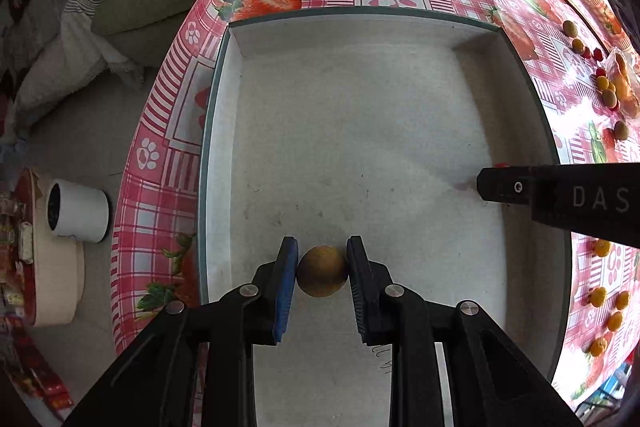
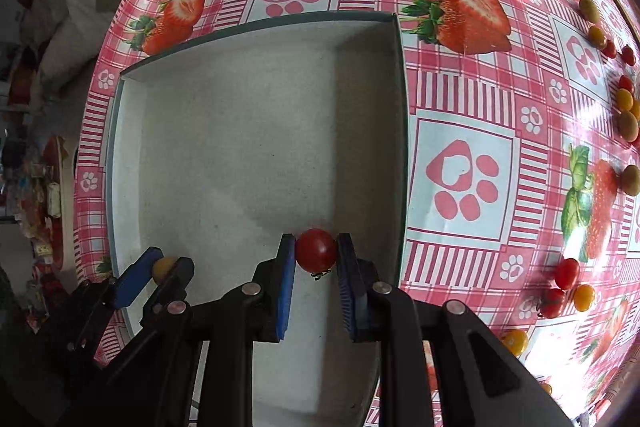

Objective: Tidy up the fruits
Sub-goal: 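Carry both fruits over the white tray and open both tools to drop them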

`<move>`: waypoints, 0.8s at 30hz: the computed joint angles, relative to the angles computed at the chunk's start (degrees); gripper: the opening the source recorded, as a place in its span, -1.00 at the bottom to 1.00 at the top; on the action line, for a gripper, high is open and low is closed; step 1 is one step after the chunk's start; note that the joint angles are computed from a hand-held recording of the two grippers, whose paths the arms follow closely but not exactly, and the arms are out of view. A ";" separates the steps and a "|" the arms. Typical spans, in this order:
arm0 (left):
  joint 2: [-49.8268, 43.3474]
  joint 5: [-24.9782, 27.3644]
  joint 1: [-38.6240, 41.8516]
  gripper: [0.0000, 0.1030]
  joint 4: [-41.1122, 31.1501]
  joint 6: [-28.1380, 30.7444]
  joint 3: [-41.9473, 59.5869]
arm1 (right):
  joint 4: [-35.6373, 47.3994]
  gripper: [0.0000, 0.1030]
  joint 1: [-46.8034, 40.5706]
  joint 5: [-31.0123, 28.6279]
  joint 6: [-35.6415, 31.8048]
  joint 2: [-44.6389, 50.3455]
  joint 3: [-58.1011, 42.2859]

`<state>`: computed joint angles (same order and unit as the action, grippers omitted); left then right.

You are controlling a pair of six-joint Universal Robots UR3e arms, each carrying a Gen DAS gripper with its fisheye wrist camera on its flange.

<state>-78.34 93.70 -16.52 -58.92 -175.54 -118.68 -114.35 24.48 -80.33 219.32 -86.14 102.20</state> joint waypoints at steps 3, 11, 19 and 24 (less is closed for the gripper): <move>-0.76 1.42 -1.52 -0.46 0.60 0.62 0.34 | -0.47 -0.55 0.37 -1.04 -0.01 0.76 -0.17; -0.25 3.94 -4.07 0.65 1.42 0.70 0.76 | -1.73 0.13 -0.51 0.20 -0.94 1.59 -1.47; 1.48 3.73 -5.38 0.65 -2.89 1.57 4.00 | 0.43 0.28 -2.16 -1.07 -0.48 -8.71 1.70; -0.52 4.64 -10.85 0.65 -5.19 -0.41 9.12 | 6.71 0.28 -4.52 -3.45 0.81 -20.37 6.22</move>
<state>-78.87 98.34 -27.37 -64.10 -175.95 -109.56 -107.63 19.96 -83.78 220.13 -106.51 108.42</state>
